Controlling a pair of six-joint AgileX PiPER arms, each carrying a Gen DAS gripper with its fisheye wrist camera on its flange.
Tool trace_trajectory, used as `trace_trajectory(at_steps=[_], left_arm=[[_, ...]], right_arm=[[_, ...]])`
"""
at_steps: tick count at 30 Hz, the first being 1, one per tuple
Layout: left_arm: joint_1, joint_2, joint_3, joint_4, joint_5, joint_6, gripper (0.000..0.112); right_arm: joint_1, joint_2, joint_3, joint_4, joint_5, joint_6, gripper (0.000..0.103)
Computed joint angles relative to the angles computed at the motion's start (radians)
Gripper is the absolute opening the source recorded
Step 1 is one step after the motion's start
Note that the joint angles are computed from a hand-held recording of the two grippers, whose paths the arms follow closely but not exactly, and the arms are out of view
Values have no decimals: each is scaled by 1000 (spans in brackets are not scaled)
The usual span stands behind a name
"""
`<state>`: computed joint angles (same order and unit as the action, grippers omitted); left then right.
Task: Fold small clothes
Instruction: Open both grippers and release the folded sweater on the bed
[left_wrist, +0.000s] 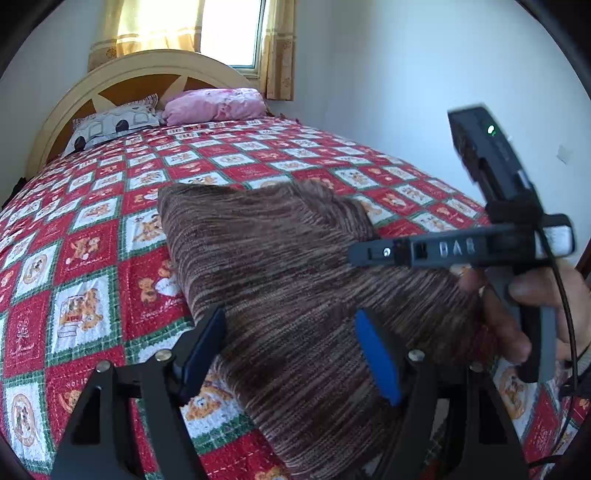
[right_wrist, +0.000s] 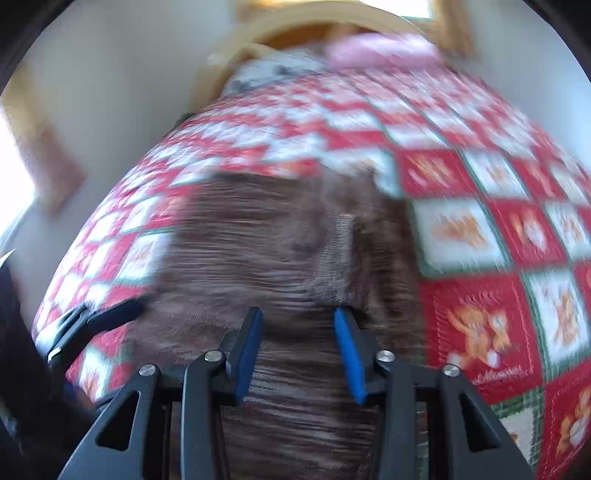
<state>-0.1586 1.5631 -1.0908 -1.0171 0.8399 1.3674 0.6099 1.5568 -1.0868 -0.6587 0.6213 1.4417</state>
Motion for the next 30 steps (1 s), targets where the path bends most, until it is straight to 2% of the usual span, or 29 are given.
trace_trajectory(at_steps=[1, 4, 5, 8, 9, 11, 13, 14, 16, 17, 18, 20, 21, 23, 25, 26, 30], left_arm=[[8, 3, -2, -10, 9, 5, 77], [14, 13, -3, -4, 0, -12, 92], [14, 20, -8, 11, -2, -31, 97], [37, 54, -41, 16, 56, -62, 97], [55, 67, -53, -2, 86, -58, 97], [77, 76, -57, -20, 121, -53, 97], [75, 83, -62, -12, 122, -72, 98], [72, 87, -67, 3, 121, -88, 98], [54, 98, -83, 49, 113, -133, 98], [45, 107, -95, 76, 112, -161, 98], [28, 131, -127, 131, 120, -222, 98], [18, 164, -166, 175, 146, -282, 99], [25, 167, -169, 161, 158, -273, 100], [27, 165, -168, 159, 163, -268, 100], [29, 161, -165, 157, 168, -262, 100], [32, 160, -164, 154, 172, -260, 100], [42, 158, -160, 153, 188, -257, 100]], right_arm=[[-19, -45, 68, -22, -66, 86, 21], [-8, -112, 144, -37, -96, 177, 20], [11, -112, 133, -36, -64, 167, 20], [97, -72, -4, -95, 143, 139, 23], [110, -56, -45, -118, 165, 122, 23], [92, -15, -132, -87, 144, 13, 30], [34, 40, -222, 34, 109, -145, 49], [-1, 69, -251, 85, 91, -201, 52], [-70, 152, -342, 169, 154, -304, 52], [-99, 176, -346, 176, 182, -308, 50], [-144, 180, -310, 207, 169, -305, 48], [-192, 111, -181, 177, 78, -202, 48], [-199, 95, -159, 174, 80, -179, 54], [-217, 57, -108, 219, 47, -190, 55], [-172, 6, -78, 139, 85, -104, 56], [-132, -10, -81, 83, 131, -48, 56], [68, -95, -42, -130, 221, 134, 56]])
